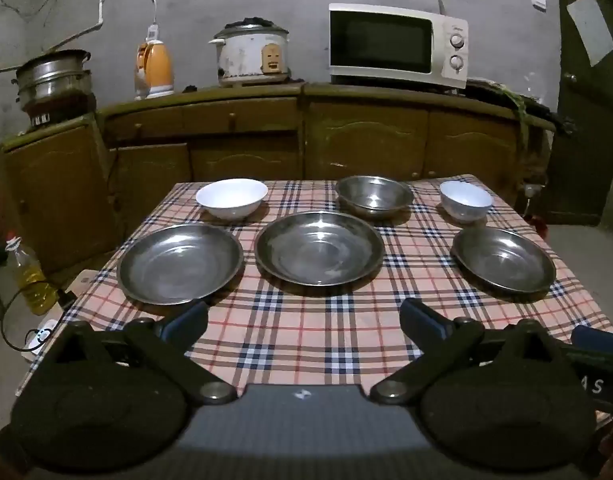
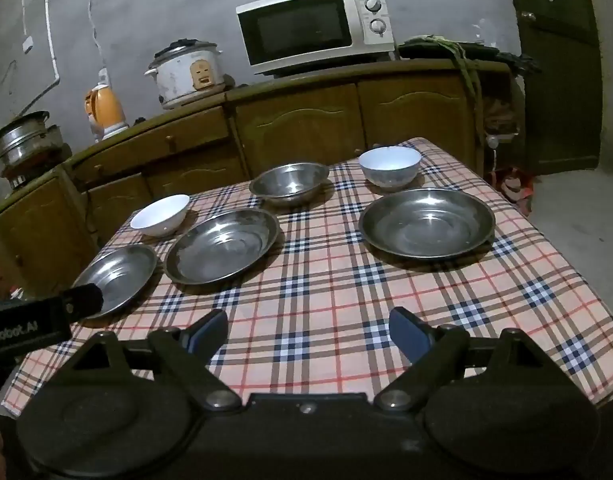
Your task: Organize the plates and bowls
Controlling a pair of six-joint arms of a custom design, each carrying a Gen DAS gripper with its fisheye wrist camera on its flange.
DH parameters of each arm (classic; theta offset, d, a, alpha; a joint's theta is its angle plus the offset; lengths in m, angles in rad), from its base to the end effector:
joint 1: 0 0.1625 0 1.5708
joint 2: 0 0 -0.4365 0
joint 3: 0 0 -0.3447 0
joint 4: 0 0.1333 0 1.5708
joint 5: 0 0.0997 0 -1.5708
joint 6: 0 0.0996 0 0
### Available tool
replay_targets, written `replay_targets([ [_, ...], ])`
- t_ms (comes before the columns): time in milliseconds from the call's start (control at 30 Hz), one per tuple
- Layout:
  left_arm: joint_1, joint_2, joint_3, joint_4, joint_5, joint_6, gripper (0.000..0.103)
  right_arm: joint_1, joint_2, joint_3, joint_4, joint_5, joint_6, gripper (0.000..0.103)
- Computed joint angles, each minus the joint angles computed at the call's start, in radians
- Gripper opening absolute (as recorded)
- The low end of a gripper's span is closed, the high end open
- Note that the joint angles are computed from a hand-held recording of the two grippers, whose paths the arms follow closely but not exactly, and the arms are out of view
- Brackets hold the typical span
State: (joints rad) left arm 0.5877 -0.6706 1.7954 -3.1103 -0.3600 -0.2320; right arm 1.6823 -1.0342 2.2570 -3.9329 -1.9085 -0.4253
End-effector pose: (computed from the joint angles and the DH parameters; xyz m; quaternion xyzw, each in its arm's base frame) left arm -0.3705 -0.5190 0.1308 0.1861 0.7916 -0.4569 0.3606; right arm 0.1517 -0.4537 0.2649 0.1327 -0.8244 0.5030 0.2229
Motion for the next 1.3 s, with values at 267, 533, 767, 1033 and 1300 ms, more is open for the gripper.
replay_targets([
  [267, -0.003, 0.024, -0.007, -0.024, -0.014, 0.017, 0.103, 0.009, 0.008, -0.001, -0.001, -0.008, 0.007, 0.102],
  [533, 0.017, -0.001, 0.009, -0.034, -0.059, 0.003, 0.103, -0.003, 0.028, -0.005, -0.036, -0.005, -0.016, 0.102],
  [767, 0.026, 0.002, 0.006, -0.055, -0.059, 0.020, 0.103, 0.015, 0.080, -0.035, -0.155, -0.045, -0.087, 0.102],
  [1033, 0.035, 0.009, -0.003, -0.067, -0.054, 0.037, 0.103, 0.001, 0.077, -0.034, -0.153, -0.026, -0.068, 0.102],
  [1300, 0.047, 0.008, -0.006, -0.060, -0.053, 0.024, 0.103, 0.002, 0.091, -0.047, -0.148, -0.041, -0.064, 0.102],
])
